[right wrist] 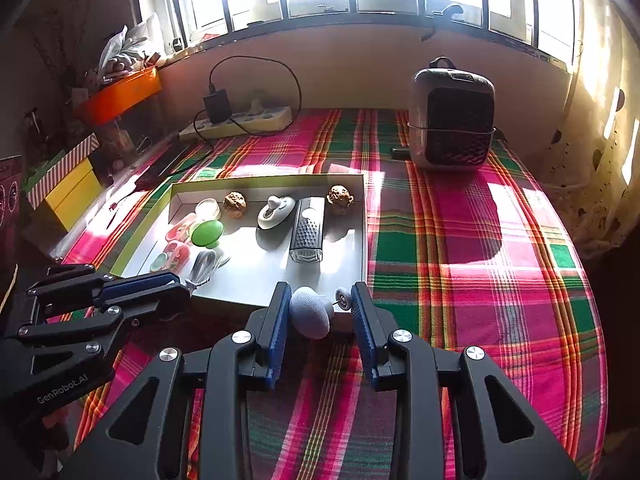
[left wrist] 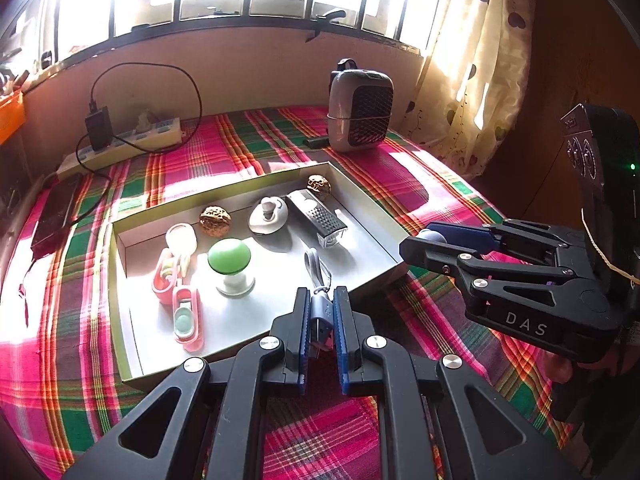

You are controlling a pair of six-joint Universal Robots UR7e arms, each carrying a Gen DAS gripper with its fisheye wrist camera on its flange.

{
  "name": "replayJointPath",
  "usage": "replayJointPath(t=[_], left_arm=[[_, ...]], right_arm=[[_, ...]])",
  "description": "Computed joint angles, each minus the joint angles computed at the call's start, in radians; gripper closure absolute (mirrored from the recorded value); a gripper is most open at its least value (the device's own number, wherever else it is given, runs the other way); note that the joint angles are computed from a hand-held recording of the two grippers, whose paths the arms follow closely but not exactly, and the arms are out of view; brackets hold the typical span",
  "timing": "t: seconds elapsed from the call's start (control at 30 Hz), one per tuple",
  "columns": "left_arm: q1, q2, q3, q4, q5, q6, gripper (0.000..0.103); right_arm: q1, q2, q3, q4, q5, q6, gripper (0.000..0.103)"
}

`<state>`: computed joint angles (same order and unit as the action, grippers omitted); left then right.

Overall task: Organize objects
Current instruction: 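Lift and carry the cable and egg over the box with both grippers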

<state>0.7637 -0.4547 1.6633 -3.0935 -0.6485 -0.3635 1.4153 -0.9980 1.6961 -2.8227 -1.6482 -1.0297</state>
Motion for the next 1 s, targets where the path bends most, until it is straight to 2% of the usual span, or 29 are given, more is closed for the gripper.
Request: replayJointPath(t=[0.57,1.0], left_arm=[[0.068,0.033,-0.107,0.048,-0.016,0.057,0.093],[0.103,0.056,-0.159,0.114,-0.030,0.046,0.093]], right_arm=[[0.035,0.096,-0.117,0.099,-0.058,0.008,0.071],[0.050,0.156,-0.189,0.157,-0.124,-0.010,0.071]])
